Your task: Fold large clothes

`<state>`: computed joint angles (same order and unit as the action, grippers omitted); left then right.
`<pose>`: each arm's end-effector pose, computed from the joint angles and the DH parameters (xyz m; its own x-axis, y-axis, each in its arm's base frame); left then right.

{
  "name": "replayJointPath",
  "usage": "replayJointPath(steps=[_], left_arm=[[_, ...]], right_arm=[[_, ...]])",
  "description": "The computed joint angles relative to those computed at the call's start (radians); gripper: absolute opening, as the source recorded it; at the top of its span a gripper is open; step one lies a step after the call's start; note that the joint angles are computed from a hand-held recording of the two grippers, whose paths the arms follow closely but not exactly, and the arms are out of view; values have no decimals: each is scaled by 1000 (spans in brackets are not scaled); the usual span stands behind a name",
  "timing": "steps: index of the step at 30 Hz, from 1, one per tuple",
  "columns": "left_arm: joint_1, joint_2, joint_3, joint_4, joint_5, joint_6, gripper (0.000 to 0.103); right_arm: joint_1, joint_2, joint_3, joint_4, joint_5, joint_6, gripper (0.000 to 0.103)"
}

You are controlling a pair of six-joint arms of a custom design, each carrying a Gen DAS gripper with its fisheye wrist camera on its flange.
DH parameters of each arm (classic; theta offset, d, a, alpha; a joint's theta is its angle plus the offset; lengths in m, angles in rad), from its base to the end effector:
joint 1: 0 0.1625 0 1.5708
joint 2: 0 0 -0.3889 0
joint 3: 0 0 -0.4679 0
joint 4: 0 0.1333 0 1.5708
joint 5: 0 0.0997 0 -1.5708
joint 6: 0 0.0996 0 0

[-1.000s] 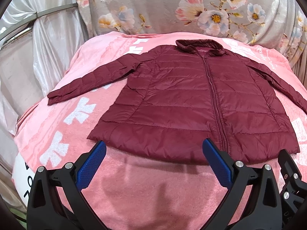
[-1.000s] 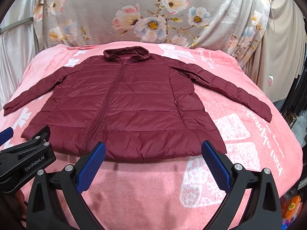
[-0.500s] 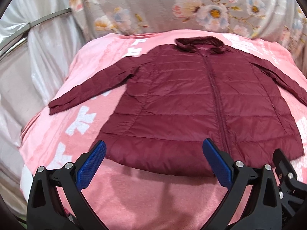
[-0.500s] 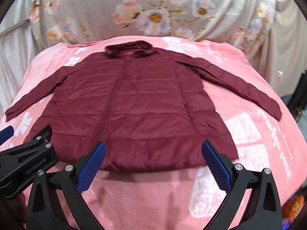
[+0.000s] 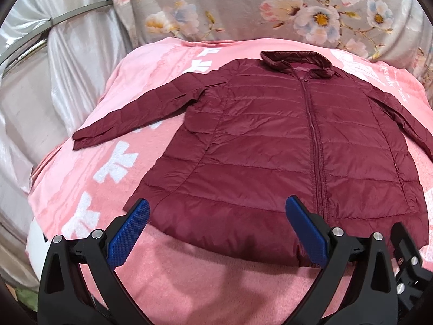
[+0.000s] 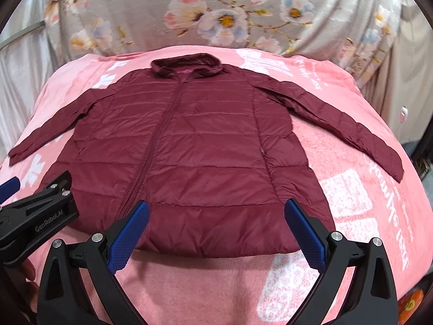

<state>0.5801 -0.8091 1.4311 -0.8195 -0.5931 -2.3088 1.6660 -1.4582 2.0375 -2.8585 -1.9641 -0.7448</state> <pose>-0.3949 -0.5169 0.0626 -0.3729 -0.6939 -0.6160 0.1661 0.6032 -0.7801 0.1490 -0.5592 0.2878 -0.6445 -0.3945 0.6550 -0.6924 0.6645 -0.2811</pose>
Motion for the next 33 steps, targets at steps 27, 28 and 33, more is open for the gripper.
replayJointPath(steps=[27,28,33], left_arm=[[-26,-58,46,-50,84,44,98],[-24,-62,47,-57,95,49,98],[-18,-22,-21,112,153,-111,98]], right_arm=[[-91,36,-152,34,34,130,98],[-100,46,-172,42,34,149,98],[-188,122,-333,25,102,251,98]])
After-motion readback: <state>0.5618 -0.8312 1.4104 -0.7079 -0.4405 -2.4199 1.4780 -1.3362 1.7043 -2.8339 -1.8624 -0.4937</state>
